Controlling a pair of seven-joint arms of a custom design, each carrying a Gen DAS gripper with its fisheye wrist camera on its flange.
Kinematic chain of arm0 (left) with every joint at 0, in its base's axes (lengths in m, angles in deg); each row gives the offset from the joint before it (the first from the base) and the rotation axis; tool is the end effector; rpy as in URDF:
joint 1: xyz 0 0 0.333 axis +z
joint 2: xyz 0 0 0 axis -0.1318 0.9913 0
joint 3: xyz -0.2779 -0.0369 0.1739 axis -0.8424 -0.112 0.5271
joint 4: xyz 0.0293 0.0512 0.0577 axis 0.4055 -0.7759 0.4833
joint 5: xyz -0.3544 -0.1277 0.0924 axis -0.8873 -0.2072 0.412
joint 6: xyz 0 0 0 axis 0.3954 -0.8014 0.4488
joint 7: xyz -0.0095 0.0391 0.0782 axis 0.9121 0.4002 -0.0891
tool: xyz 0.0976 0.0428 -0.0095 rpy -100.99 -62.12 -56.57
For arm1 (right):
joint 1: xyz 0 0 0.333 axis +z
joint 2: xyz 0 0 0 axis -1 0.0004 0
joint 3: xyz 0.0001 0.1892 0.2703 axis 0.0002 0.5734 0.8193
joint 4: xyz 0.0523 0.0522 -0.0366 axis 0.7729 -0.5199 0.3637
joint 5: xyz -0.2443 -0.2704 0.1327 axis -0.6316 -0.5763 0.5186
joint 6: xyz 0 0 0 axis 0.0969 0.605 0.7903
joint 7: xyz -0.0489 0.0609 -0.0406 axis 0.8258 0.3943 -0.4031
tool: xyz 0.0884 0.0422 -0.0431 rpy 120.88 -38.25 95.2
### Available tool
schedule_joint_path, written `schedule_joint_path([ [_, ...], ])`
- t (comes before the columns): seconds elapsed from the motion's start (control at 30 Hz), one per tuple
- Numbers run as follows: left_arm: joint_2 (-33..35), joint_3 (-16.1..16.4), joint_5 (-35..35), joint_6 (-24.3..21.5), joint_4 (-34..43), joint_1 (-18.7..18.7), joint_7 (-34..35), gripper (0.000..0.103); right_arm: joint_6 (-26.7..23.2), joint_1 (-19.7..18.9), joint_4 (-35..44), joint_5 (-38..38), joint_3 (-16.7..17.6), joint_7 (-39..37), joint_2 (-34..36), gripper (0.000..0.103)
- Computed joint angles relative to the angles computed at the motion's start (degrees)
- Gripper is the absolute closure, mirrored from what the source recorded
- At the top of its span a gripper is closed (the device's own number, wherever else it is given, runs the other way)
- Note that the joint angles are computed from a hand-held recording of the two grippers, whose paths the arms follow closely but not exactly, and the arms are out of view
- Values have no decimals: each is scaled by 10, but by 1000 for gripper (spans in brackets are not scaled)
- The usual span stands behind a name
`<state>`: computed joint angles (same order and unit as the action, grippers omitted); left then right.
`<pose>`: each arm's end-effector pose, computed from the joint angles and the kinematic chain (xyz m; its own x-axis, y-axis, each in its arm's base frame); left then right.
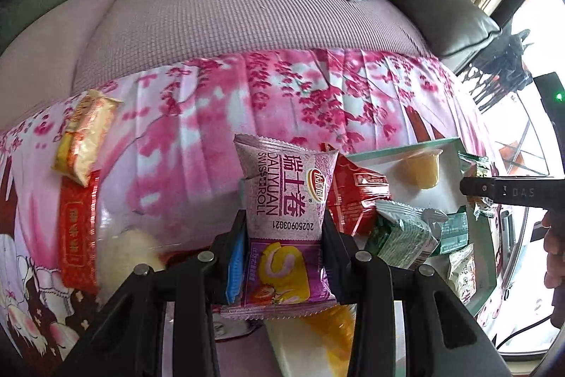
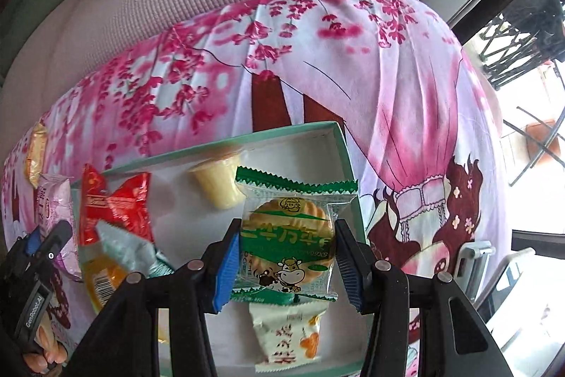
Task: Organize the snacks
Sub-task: 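Carry both packets into the teal tray and open both grippers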
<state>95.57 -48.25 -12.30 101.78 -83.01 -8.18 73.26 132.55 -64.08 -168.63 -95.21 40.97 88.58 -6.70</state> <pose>0.7416 -0.1502 0.4093 -0.6735 -0.7153 0.1861 -0.7220 0.5827 -0.3732 0.6310 0.3156 0.4159 -0.6536 -0.7566 -0.0192 -0.7489 0.6503 -0.1275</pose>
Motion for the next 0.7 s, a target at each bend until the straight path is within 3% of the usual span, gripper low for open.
schedule_joint_path([
  [0.43,-14,-2,1,2,-42,-14,-3,63,29,-13,-33,19,4,-18,0,50],
  [0.47,-14,-1,0,3,-42,-14,-7,61,32,-13,-34,19,4,-21,0,49],
  [0.57,-14,3,3,4,-40,-14,-22,34,41,-14,-37,23,5,-27,-2,42],
  [0.7,-23,1,-6,-1,-40,-3,-24,32,39,-8,-35,13,2,-26,-5,39],
])
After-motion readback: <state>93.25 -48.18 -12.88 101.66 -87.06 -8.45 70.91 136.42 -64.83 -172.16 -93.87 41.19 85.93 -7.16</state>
